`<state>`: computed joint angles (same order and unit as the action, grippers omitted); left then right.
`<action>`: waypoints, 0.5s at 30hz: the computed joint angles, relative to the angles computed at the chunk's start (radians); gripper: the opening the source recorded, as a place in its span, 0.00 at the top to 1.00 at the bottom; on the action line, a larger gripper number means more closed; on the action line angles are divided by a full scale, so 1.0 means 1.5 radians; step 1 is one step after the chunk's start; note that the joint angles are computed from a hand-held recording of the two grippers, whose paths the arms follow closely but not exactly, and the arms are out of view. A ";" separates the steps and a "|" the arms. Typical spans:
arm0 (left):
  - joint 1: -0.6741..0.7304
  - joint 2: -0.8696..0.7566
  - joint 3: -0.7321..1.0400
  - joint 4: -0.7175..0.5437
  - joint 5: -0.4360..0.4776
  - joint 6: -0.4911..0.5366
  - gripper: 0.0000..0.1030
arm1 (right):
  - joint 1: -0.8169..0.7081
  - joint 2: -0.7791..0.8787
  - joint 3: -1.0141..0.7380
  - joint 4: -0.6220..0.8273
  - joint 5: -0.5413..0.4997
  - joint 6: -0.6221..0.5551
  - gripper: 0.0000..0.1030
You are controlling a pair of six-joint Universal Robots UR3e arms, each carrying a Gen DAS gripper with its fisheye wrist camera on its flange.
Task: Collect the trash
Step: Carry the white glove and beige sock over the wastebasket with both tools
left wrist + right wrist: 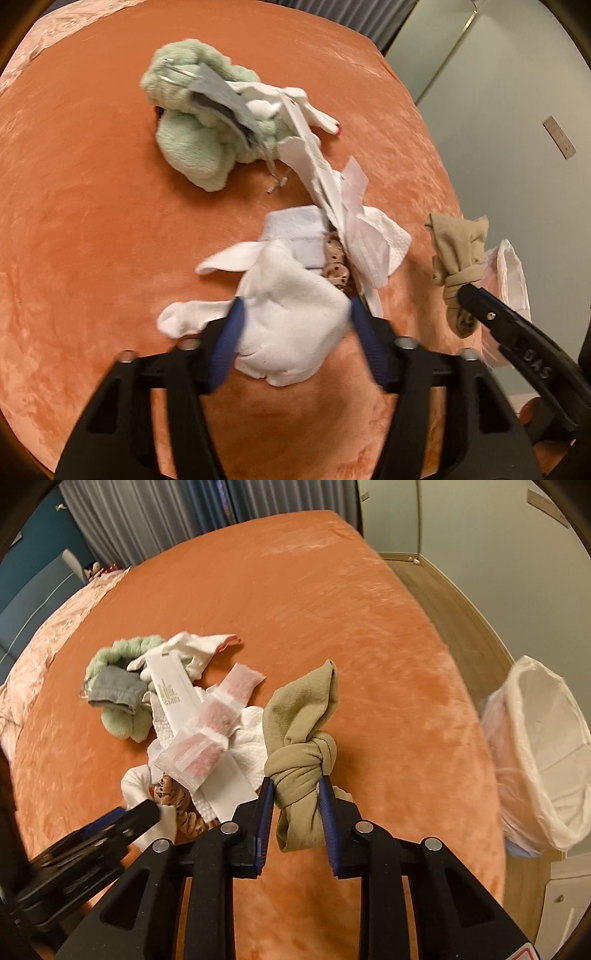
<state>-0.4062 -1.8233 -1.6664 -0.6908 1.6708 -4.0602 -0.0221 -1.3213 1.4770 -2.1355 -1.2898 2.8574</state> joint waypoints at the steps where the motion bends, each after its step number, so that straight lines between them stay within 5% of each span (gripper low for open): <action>1: 0.002 -0.004 0.005 -0.002 -0.014 0.004 0.71 | -0.009 -0.011 0.003 0.009 0.003 -0.005 0.77; 4: -0.007 -0.007 0.021 -0.012 -0.009 0.000 0.88 | -0.029 -0.035 0.013 0.022 0.018 -0.015 0.77; 15: -0.090 0.011 0.173 -0.117 0.085 -0.020 0.90 | -0.100 -0.145 0.012 0.105 0.090 -0.061 0.77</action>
<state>-0.5406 -1.8070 -1.4064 -0.8658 1.7984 -4.0904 -0.1718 -1.5394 1.4947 -1.9783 -1.1548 2.7656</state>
